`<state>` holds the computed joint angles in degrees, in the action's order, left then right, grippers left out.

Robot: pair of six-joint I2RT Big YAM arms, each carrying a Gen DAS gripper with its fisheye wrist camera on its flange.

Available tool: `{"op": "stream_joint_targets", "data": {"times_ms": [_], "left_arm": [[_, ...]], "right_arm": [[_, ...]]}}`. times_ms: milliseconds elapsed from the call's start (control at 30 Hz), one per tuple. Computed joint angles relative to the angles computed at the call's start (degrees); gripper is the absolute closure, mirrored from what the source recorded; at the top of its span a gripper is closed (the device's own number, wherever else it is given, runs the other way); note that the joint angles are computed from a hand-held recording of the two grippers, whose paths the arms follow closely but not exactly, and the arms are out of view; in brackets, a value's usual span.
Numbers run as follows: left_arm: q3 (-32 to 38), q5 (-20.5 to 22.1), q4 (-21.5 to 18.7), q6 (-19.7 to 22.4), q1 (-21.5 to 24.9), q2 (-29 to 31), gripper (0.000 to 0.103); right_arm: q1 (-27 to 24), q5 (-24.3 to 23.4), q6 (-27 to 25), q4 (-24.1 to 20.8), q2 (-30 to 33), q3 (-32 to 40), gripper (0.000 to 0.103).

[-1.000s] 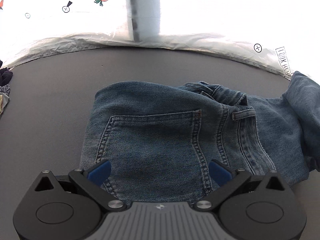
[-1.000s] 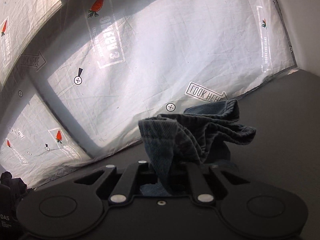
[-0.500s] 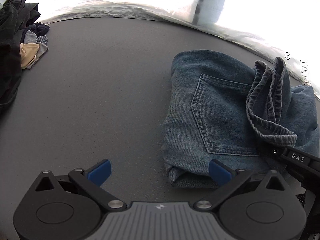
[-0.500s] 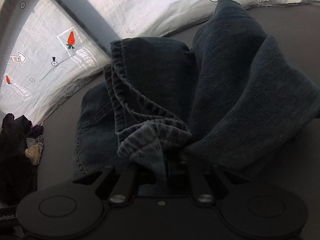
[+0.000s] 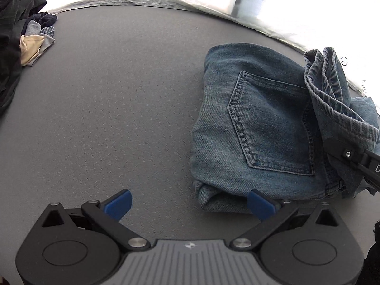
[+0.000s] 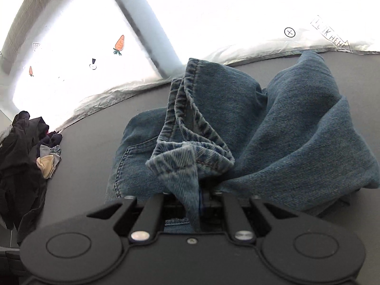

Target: Fold clothes

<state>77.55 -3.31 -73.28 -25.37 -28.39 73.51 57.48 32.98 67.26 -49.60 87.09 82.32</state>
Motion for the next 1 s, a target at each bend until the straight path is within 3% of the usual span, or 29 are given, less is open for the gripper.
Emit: {"op": "stream_joint_targets", "data": {"times_ms": [100, 200, 267, 300, 333, 400, 633, 1000], "left_arm": [[-0.4, -0.4, -0.1, -2.0, 1.6, -0.6, 0.0], [-1.2, -1.0, -0.8, -2.8, 2.7, -1.0, 0.0], [-1.8, -1.1, -1.6, -3.8, 3.3, -1.0, 0.0], [-1.8, -1.0, -2.1, -4.2, 3.6, -0.8, 0.0], [-1.8, -0.9, -2.5, -4.7, 3.8, -0.6, 0.0], [-1.8, -0.8, -3.2, -5.2, 4.2, -0.2, 0.001], [-1.8, -2.5, -2.6, -3.0, 2.8, 0.5, 0.001], [-1.9, -3.1, -1.5, -3.2, 0.2, 0.6, 0.001]], "right_arm": [[0.9, 1.4, -9.4, 2.4, 0.7, 2.8, 0.093], [1.1, -2.9, -15.3, 8.2, 0.4, 2.3, 0.093], [0.9, -7.9, -17.4, 7.3, 2.2, 3.4, 0.091], [0.8, -10.4, -17.4, 4.6, 4.0, 4.8, 0.088], [0.8, -12.2, -16.9, 2.0, 5.6, 6.0, 0.083], [1.3, -13.6, -14.2, -2.0, 7.7, 6.7, 0.081], [0.9, -16.7, -6.8, 3.7, 3.4, -0.4, 0.076], [0.8, -18.1, 3.5, -1.0, -1.4, -2.1, 0.065]]}}
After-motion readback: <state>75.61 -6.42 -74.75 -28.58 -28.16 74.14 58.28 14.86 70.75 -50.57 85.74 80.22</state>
